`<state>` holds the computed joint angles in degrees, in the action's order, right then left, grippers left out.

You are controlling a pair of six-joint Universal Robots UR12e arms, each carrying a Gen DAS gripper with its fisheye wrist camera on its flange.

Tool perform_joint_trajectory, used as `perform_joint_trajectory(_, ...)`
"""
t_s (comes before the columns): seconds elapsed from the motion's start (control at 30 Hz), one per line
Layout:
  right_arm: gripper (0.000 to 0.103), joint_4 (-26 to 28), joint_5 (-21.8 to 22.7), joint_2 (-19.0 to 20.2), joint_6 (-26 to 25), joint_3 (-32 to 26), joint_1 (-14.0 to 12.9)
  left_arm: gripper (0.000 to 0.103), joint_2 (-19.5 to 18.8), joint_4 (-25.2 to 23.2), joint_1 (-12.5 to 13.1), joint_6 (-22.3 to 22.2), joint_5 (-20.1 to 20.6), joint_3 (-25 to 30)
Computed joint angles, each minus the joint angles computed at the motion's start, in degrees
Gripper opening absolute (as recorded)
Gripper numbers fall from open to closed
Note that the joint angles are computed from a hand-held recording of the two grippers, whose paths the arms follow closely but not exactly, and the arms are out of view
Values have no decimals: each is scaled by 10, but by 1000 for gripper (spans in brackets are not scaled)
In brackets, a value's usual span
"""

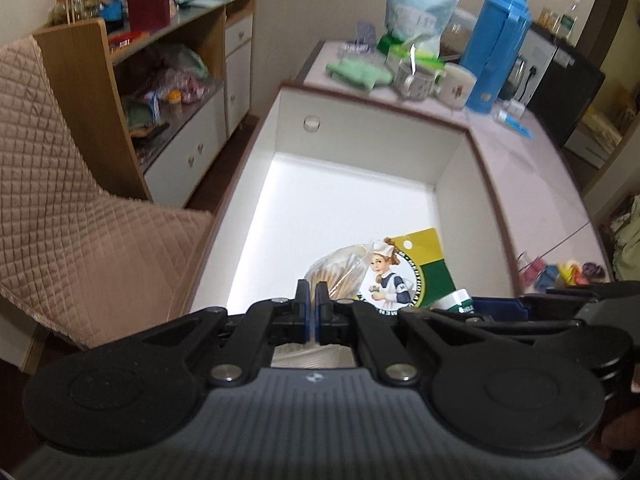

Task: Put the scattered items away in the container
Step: 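Carry swab bag and lip salve card into the box with both grippers and release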

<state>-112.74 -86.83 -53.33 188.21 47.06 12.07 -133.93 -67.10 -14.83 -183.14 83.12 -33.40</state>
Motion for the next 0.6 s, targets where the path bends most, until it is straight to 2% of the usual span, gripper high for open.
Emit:
perform_joint_trajectory(0.23, 31, 18, -39, 8, 3, -6, 10, 0, -7, -32, -1, 1, 0, 2)
perform_joint_trajectory(0.37, 33, 21, -31, 9, -3, -9, 9, 2, -7, -39, 1, -1, -6, 3)
perform_joint_trajectory(0.4, 48, 21, -26, 8, -6, -8, 8, 6, -7, -40, 1, -1, -6, 5)
perform_joint_trajectory(0.47, 73, -4, -31, 2, -6, 5, 10, 7, -7, -38, 1, 0, -5, 6)
perform_joint_trajectory(0.6, 73, -17, -31, -5, -16, 12, 10, 7, -5, -33, 2, 2, -8, 6)
